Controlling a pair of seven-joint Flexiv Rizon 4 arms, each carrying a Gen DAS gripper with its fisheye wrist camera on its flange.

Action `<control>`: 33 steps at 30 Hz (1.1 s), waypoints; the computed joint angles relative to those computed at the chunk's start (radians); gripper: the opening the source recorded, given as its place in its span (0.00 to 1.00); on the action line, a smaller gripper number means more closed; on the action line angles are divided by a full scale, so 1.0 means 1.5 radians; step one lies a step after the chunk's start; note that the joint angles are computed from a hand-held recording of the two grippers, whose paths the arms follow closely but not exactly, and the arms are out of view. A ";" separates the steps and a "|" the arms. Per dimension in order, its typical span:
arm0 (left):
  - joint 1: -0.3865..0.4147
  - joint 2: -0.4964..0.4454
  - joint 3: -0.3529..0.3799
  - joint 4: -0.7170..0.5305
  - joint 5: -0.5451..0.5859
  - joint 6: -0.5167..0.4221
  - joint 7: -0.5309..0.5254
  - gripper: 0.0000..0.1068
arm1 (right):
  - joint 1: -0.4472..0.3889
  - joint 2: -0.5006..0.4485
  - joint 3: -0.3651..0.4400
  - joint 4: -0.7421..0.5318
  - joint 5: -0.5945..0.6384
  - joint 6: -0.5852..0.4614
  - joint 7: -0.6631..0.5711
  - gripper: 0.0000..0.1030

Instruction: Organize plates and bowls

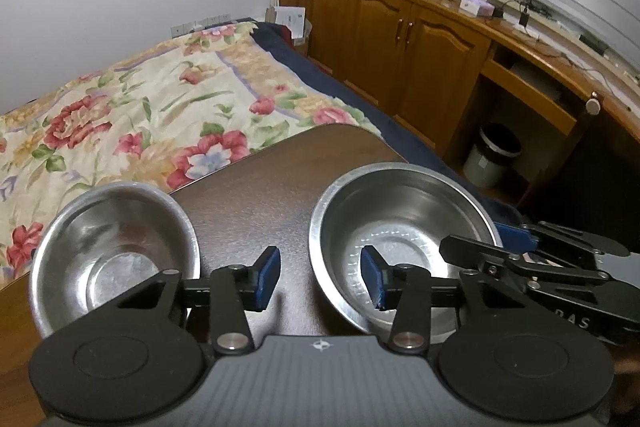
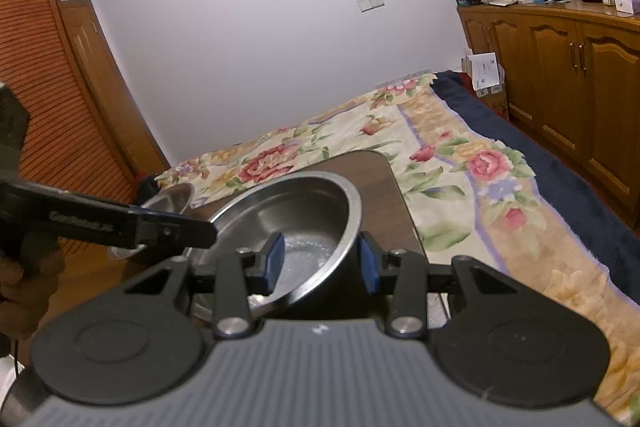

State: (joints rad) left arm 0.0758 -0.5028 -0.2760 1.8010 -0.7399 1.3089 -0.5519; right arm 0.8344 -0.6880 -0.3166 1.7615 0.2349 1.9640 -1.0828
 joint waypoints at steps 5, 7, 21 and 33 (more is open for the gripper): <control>-0.017 -0.009 0.029 -0.018 0.041 -0.022 -0.040 0.21 | 0.014 -0.001 -0.014 0.002 0.006 -0.001 -0.004 0.38; -0.015 -0.009 0.028 -0.015 0.042 -0.020 -0.050 0.15 | 0.007 -0.001 -0.006 0.001 0.002 0.000 -0.003 0.33; 0.034 0.104 -0.068 0.087 -0.180 0.057 0.126 0.16 | 0.047 0.037 -0.044 0.013 0.019 0.004 -0.013 0.19; -0.013 0.214 -0.025 0.157 -0.449 0.032 0.340 0.14 | 0.158 0.079 -0.132 0.033 0.098 0.004 -0.062 0.12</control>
